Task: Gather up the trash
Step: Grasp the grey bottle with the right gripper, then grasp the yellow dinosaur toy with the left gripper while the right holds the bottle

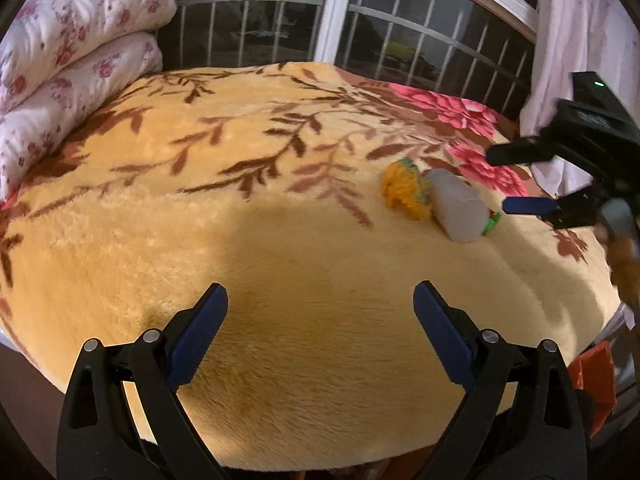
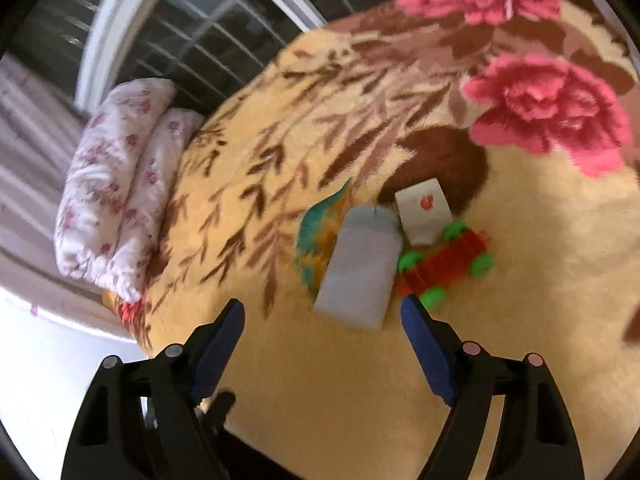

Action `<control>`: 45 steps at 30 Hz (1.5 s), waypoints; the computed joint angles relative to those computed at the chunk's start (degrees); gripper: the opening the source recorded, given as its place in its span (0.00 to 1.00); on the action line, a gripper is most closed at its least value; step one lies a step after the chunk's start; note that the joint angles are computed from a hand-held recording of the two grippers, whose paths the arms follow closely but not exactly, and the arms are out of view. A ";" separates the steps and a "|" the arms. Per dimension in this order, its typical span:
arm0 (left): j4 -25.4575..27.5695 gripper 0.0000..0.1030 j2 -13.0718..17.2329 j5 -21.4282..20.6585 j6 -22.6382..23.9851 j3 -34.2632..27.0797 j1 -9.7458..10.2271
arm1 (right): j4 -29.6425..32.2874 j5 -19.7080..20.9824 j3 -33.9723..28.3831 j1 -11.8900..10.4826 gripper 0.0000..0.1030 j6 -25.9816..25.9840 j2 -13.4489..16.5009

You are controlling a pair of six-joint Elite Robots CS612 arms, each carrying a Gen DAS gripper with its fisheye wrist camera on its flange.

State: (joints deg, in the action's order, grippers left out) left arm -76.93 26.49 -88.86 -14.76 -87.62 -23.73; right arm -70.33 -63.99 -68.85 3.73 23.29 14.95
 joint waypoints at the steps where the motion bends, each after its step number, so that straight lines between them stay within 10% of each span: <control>1: -0.11 0.89 0.17 0.03 -0.12 -0.01 0.10 | 0.31 -0.05 1.45 0.01 0.76 0.14 -0.62; 11: -1.80 0.89 1.46 1.52 2.83 -1.03 -0.38 | 5.76 -0.69 10.82 0.49 0.55 1.76 -4.12; 21: -2.05 0.89 1.90 1.64 3.29 -1.50 -0.50 | 2.38 2.15 14.08 0.30 0.56 3.39 -4.72; 37: 0.21 0.89 -0.85 -2.02 2.06 2.21 0.32 | -3.29 6.81 -7.77 -1.12 0.47 3.56 5.39; 45: 0.51 0.89 -8.27 -4.27 7.06 16.05 0.28 | -1.50 -4.15 -18.07 -1.98 0.47 -0.74 8.93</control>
